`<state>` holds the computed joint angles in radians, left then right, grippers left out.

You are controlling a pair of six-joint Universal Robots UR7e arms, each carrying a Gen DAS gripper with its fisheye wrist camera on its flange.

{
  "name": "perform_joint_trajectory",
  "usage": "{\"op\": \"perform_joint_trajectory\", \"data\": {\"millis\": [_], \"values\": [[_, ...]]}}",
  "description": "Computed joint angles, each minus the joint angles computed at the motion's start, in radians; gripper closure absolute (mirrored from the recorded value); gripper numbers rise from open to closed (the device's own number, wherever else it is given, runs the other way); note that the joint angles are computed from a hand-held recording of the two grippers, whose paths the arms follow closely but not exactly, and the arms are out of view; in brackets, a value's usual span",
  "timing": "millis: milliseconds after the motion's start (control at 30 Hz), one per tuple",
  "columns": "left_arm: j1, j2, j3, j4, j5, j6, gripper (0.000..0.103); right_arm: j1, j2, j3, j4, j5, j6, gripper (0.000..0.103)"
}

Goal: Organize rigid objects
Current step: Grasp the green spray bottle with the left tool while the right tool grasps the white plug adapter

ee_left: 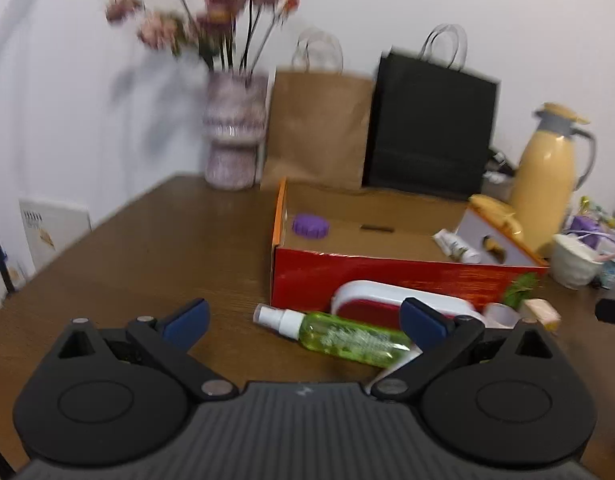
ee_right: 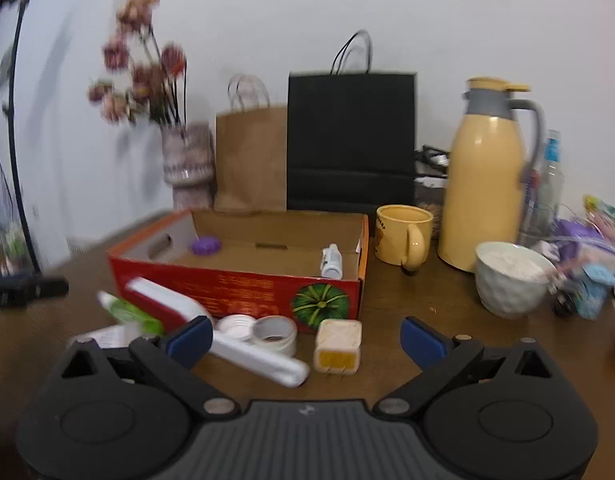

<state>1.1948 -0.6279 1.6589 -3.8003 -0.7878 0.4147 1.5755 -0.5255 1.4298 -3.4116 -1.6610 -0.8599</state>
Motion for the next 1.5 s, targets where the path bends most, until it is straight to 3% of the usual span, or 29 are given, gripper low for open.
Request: {"op": "perform_joint_trajectory", "data": {"millis": [133,200,267,333,467,533,633,700,767,800,867,967,1000,1033,1100,1233,1400,1500], "values": [[0.036,0.044,-0.133,0.176,0.056,-0.054,0.0,-0.005,0.075,-0.161,0.136,-0.059,-0.004,0.014],[0.049,0.033,-0.139,0.254,0.03,-0.146,0.0,-0.011,0.1,-0.213,0.182,-0.07,0.001,0.018],[0.061,0.028,-0.14,0.287,-0.023,-0.195,0.0,-0.018,0.119,-0.25,0.214,-0.069,0.011,0.025],[0.065,0.048,-0.161,0.282,-0.027,-0.189,0.003,-0.024,0.138,-0.281,0.231,-0.069,0.031,0.034],[0.067,0.067,-0.184,0.32,0.002,-0.21,0.011,-0.034,0.16,-0.304,0.234,-0.077,0.069,0.039],[0.061,0.078,-0.196,0.303,0.068,-0.194,0.019,-0.038,0.163,-0.3,0.228,-0.069,0.089,0.044],[0.061,0.085,-0.206,0.285,0.146,-0.226,0.021,-0.037,0.173,-0.301,0.211,-0.08,0.079,0.058],[0.061,0.068,-0.181,0.282,0.125,-0.253,0.021,-0.036,0.175,-0.3,0.208,-0.085,0.075,0.065],[0.054,0.052,-0.156,0.28,0.103,-0.263,0.011,-0.035,0.177,-0.304,0.209,-0.086,0.075,0.065],[0.047,0.056,-0.152,0.261,0.104,-0.255,0.0,-0.034,0.178,-0.308,0.214,-0.084,0.079,0.064],[0.038,0.063,-0.156,0.258,0.103,-0.259,0.0,-0.032,0.183,-0.319,0.226,-0.09,0.079,0.064],[0.041,0.055,-0.161,0.394,0.063,-0.35,0.001,-0.032,0.183,-0.319,0.225,-0.092,0.092,0.065],[0.034,0.079,-0.181,0.372,0.095,-0.314,0.017,-0.031,0.181,-0.314,0.214,-0.099,0.103,0.065],[0.027,0.11,-0.203,0.315,0.136,-0.245,0.039,-0.03,0.175,-0.298,0.195,-0.106,0.109,0.065],[0.027,0.119,-0.194,0.252,0.118,-0.203,0.058,-0.028,0.154,-0.252,0.158,-0.103,0.104,0.065],[0.042,0.067,-0.136,0.258,0.048,-0.231,0.068,-0.019,0.108,-0.153,0.07,-0.108,0.093,0.065],[0.052,0.023,-0.097,0.282,0.017,-0.291,0.07,0.007,0.04,0.001,-0.053,-0.115,0.08,0.065],[0.061,-0.003,-0.045,0.199,-0.037,-0.31,0.071,0.023,-0.013,0.13,-0.137,-0.099,0.065,0.065]]}}
